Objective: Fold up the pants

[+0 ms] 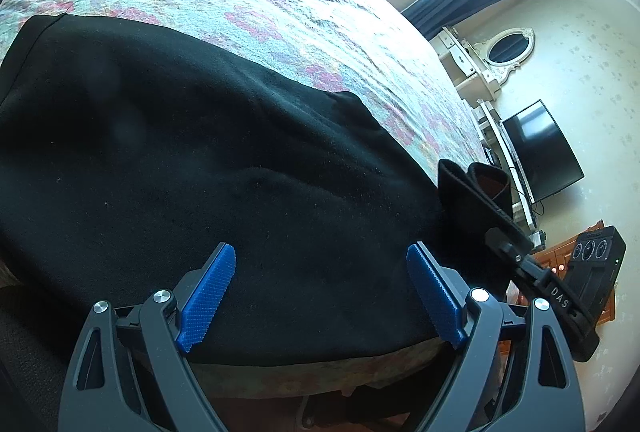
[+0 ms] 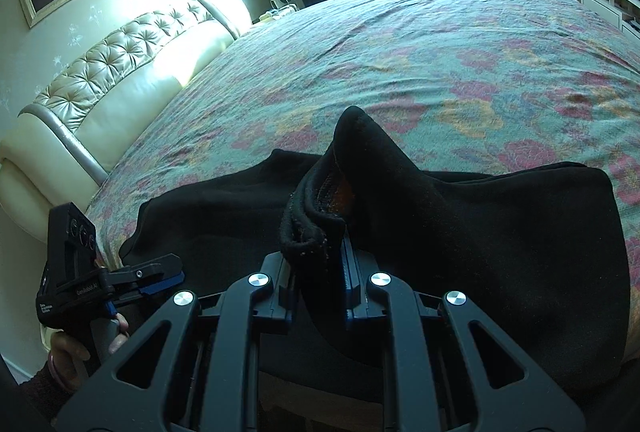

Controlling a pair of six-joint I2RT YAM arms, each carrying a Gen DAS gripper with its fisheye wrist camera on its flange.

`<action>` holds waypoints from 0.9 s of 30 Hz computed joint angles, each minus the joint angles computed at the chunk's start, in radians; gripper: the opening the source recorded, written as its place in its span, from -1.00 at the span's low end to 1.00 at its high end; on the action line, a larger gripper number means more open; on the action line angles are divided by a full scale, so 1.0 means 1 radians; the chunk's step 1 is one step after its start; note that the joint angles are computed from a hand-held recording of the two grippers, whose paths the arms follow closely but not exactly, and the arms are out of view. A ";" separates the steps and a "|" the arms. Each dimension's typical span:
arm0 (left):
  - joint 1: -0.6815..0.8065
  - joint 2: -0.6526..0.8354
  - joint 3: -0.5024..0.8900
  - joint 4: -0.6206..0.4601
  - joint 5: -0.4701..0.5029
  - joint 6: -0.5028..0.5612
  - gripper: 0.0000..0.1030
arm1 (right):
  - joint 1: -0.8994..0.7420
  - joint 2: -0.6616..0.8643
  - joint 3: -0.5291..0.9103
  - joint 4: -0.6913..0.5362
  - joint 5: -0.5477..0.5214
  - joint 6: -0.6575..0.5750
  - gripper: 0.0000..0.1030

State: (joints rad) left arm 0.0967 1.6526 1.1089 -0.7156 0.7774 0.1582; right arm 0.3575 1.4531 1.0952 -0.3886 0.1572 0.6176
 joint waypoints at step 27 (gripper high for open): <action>-0.010 -0.017 -0.011 0.008 -0.006 -0.003 0.68 | -0.172 -0.088 -0.237 0.234 -0.396 0.203 0.24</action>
State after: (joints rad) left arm 0.0867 1.6361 1.0981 -0.7075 0.7717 0.1557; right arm 0.1856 1.3648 0.8580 -0.1543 -0.2391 0.8206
